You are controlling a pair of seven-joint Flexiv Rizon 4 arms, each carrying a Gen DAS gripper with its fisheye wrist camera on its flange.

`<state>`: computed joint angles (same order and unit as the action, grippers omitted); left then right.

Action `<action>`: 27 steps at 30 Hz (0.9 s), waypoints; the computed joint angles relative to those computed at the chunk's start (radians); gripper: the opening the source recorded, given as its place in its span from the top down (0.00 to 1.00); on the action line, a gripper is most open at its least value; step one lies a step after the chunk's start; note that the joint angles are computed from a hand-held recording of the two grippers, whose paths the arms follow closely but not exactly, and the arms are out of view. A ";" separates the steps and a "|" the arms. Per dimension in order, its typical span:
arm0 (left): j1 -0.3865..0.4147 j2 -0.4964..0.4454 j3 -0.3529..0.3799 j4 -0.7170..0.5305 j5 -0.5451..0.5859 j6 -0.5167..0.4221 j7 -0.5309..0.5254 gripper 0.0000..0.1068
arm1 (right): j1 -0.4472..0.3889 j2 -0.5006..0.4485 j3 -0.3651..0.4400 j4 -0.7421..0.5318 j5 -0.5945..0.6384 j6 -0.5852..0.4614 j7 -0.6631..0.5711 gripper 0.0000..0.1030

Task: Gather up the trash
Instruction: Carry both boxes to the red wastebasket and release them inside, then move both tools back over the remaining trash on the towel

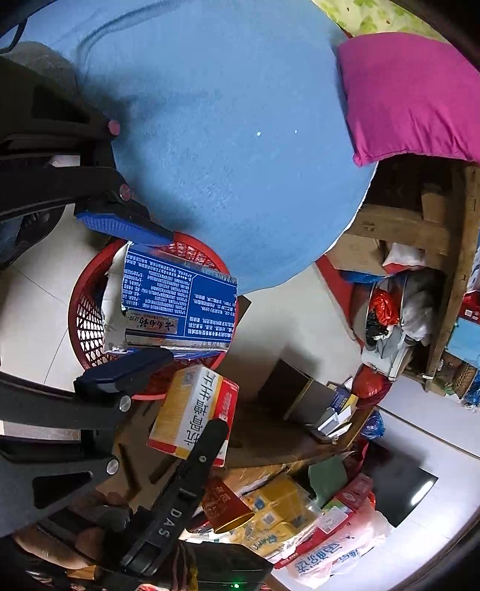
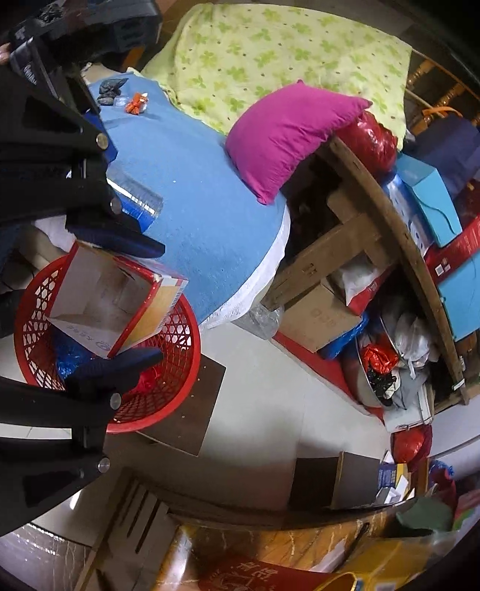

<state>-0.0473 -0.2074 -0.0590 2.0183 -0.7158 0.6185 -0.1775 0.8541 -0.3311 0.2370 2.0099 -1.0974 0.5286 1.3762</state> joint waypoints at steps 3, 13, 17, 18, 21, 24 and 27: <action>0.002 -0.012 0.004 -0.016 0.038 -0.023 -0.018 0.45 | -0.004 0.002 -0.004 0.000 -0.006 0.007 0.014 0.32; 0.067 -0.001 0.021 -0.055 -0.091 -0.030 0.013 0.36 | 0.008 -0.005 -0.015 -0.065 -0.069 -0.047 -0.029 0.30; 0.106 0.008 0.041 -0.067 -0.205 0.030 0.028 0.29 | 0.013 -0.047 -0.042 -0.156 -0.127 -0.031 -0.136 0.30; 0.123 0.007 0.050 -0.079 -0.228 0.035 0.018 0.29 | 0.015 -0.063 -0.053 -0.187 -0.149 -0.020 -0.163 0.29; 0.155 0.005 0.064 -0.095 -0.291 0.093 0.012 0.27 | 0.025 -0.112 -0.086 -0.283 -0.192 0.010 -0.257 0.26; 0.159 0.005 0.063 -0.089 -0.371 0.270 0.043 0.26 | 0.041 -0.176 -0.127 -0.404 -0.219 0.054 -0.374 0.26; 0.163 -0.007 0.052 -0.099 -0.449 0.442 0.094 0.26 | 0.056 -0.249 -0.176 -0.537 -0.235 0.125 -0.486 0.26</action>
